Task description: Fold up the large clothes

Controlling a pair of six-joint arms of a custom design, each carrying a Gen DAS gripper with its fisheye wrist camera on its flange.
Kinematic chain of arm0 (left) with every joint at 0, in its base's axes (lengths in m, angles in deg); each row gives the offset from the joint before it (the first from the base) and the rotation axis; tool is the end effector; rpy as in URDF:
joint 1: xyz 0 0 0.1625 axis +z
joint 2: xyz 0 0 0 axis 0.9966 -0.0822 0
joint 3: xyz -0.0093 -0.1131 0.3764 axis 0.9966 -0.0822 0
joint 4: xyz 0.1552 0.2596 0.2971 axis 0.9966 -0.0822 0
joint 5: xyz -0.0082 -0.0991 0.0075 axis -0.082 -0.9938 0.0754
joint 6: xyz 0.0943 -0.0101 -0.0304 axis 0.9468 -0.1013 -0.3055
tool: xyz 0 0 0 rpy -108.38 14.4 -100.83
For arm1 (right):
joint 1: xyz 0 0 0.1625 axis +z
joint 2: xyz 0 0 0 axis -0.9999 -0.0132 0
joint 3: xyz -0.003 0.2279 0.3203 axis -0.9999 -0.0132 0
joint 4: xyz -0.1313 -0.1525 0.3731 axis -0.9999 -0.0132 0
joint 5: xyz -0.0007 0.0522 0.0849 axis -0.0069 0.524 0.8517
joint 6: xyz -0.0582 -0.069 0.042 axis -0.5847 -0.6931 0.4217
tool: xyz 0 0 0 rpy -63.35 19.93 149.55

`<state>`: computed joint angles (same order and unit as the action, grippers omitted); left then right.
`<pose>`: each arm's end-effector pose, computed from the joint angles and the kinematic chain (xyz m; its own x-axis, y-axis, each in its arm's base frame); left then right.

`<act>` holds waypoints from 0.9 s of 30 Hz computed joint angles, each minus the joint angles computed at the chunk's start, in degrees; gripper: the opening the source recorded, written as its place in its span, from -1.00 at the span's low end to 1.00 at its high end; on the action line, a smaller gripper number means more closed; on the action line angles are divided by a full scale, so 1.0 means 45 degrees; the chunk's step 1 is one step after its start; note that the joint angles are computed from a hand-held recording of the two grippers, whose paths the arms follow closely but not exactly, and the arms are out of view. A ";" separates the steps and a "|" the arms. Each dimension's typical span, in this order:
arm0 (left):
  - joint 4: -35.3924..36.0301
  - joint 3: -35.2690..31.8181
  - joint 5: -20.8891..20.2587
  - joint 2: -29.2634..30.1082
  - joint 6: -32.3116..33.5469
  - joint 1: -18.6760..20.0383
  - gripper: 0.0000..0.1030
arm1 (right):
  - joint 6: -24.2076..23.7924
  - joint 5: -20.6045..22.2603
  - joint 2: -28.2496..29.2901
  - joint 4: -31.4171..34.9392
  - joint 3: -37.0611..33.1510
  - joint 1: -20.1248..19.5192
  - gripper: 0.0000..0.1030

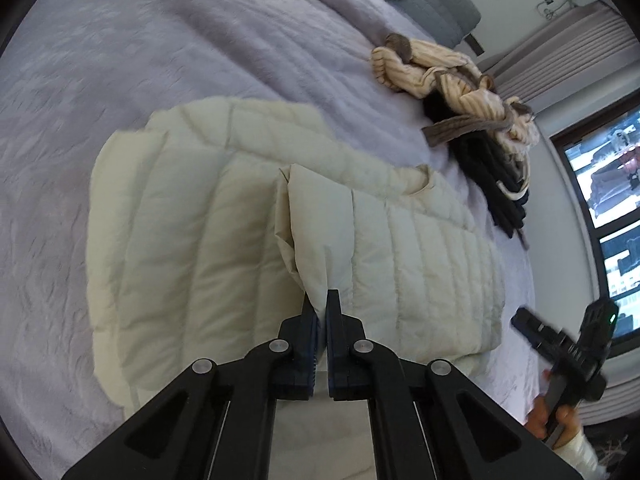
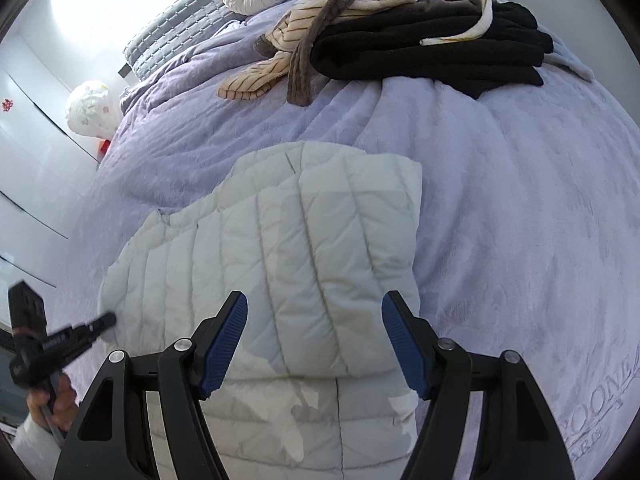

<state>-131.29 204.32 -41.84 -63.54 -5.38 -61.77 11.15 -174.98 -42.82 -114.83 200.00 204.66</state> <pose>-0.1132 -0.2495 0.2787 -0.9597 -0.1850 -0.2115 -0.0677 0.8827 -0.4650 0.2248 -0.2833 0.2128 -0.9047 -0.0323 0.4248 -0.2121 0.8990 -0.3832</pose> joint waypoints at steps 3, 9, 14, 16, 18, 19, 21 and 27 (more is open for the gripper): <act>0.0491 0.0099 -0.0083 -0.0185 -0.0314 -0.0189 -0.91 | -0.0081 0.0221 0.0260 -0.0111 -0.0164 -0.0218 0.41; 0.1029 0.0184 -0.0121 -0.0226 -0.0562 -0.0254 -0.91 | -0.0464 -0.0013 0.1384 0.0103 -0.0467 -0.0555 -0.40; 0.1231 0.0291 -0.0117 -0.0071 -0.0401 -0.0208 -0.91 | -0.0806 -0.0269 0.1909 -0.0191 -0.0185 -0.1360 -0.57; 0.1560 0.0230 -0.0147 -0.0096 -0.0507 -0.0289 -0.91 | -0.0985 -0.0154 0.1877 -0.0449 -0.0051 -0.1547 -0.57; 0.2423 -0.0048 -0.0140 -0.0090 -0.0965 -0.0574 -0.90 | -0.1072 -0.0275 0.1918 -0.0483 -0.0022 -0.1471 -0.57; 0.2782 -0.0166 -0.0115 -0.0122 -0.1145 -0.0696 -0.90 | -0.1167 -0.0413 0.1996 -0.0481 -0.0041 -0.1386 -0.57; 0.3896 -0.0620 0.0013 -0.0008 -0.1696 -0.1016 -0.90 | -0.1264 -0.0569 0.2094 -0.0482 -0.0048 -0.1284 -0.57; 0.4937 -0.1625 0.0782 0.0341 -0.1955 -0.1592 -0.90 | -0.0866 -0.0410 0.1968 0.0123 -0.0307 -0.1228 -0.56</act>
<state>-109.07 197.01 -38.32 -62.01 -14.18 -68.93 7.26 -176.83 -33.97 -114.28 198.62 199.13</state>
